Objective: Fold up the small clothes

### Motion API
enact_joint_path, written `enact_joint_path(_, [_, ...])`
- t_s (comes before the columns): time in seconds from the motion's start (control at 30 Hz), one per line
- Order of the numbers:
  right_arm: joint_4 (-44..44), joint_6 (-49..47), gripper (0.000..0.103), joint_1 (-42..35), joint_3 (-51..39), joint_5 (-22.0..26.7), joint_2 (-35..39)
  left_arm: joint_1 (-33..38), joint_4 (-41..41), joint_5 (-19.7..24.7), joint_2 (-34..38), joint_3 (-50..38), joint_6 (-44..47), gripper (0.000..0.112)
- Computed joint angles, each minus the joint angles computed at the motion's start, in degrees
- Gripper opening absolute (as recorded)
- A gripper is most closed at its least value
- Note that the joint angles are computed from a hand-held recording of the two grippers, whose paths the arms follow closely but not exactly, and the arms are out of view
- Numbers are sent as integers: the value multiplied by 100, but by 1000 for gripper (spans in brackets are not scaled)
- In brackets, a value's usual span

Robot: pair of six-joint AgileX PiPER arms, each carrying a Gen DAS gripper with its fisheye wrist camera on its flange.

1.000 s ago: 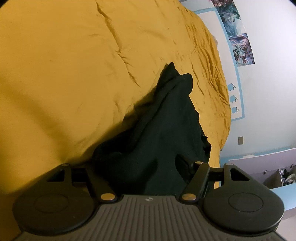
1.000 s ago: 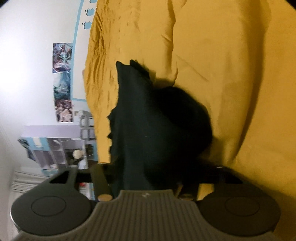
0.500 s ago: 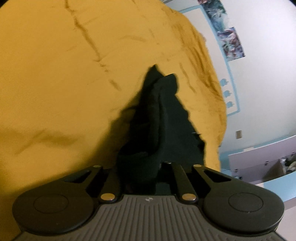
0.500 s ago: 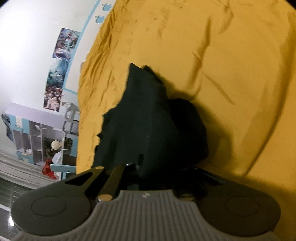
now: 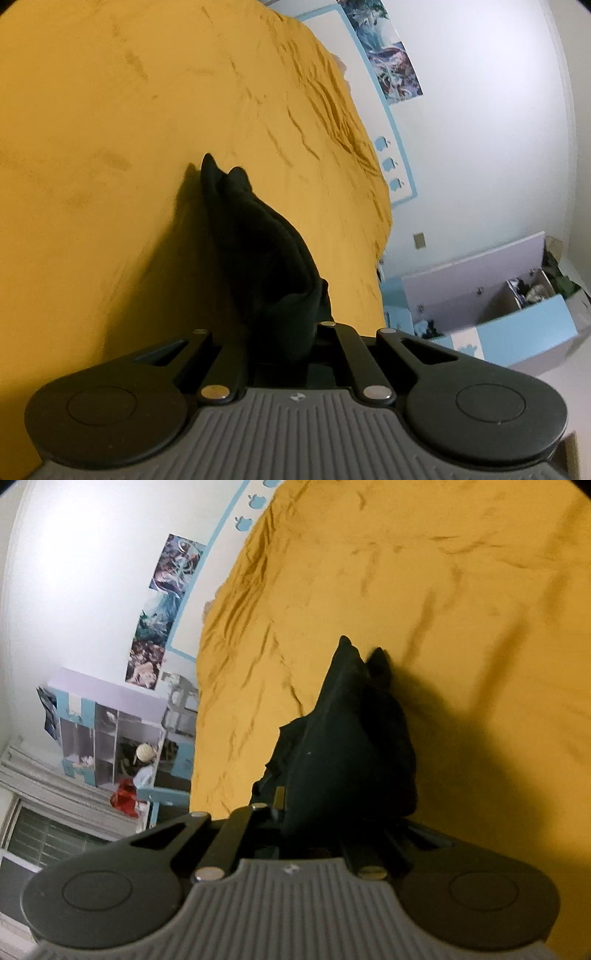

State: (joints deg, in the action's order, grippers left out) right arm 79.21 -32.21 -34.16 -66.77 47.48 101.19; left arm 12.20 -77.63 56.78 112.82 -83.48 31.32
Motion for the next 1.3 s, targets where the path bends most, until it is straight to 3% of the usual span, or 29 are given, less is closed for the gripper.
enact_joint_path(0.13, [-177,-661,0,-1154,1634,859,-1176,512,-260,494,-787,1697,696,4])
enact_joint_path(0.2, [-347,-920,0,-1742,2248,1189,-1435,657,-39,489,-888,2131,850,4])
enact_joint_path(0.23, [-404,-1152,0,-1951,2504,1277,-1424,685,200,382,-866,2181,795,6])
enact_joint_path(0.3, [-584,-1453,12,-2195,2799,1196,-1277,923,310,468,-724,2292,869,13])
enact_joint_path(0.37, [-732,-1722,11,-2547,2968,1280,-1084,1256,466,789,-709,2204,667,16])
enact_joint_path(0.43, [-1050,-1689,20,-3049,2843,1773,-965,1486,995,845,-946,1933,439,23])
enact_joint_path(0.47, [-1284,-1547,31,-3266,2718,1909,-1065,1568,1298,842,-1074,1728,342,24])
enact_joint_path(0.5, [-1471,-1452,39,-3417,2587,1947,-1193,1608,1542,751,-1202,1539,237,24])
enact_joint_path(0.57, [-1860,-1320,45,-3562,2261,1822,-1566,1567,1716,645,-1365,1226,194,24])
enact_joint_path(0.63, [-1999,-1444,45,-3415,1894,1600,-1794,1312,1734,479,-1206,650,131,27])
enact_joint_path(0.7, [-1952,-1560,54,-3032,1481,1313,-1753,925,1699,246,-883,72,46,29])
enact_joint_path(0.8, [-1756,-1488,56,-2042,918,616,-1410,197,1980,-87,-45,-1162,-431,29])
enact_joint_path(1.0, [-2365,-926,60,-305,-874,-752,316,-832,3577,-294,1495,-3511,-1622,29])
enact_joint_path(1.1, [-3295,146,60,123,-1872,-920,1216,-969,3940,-116,1955,-4129,-1833,29])
enact_joint_path(1.3, [-2636,-90,60,103,-2113,-769,1723,-1080,4346,570,2804,-5524,-2317,31])
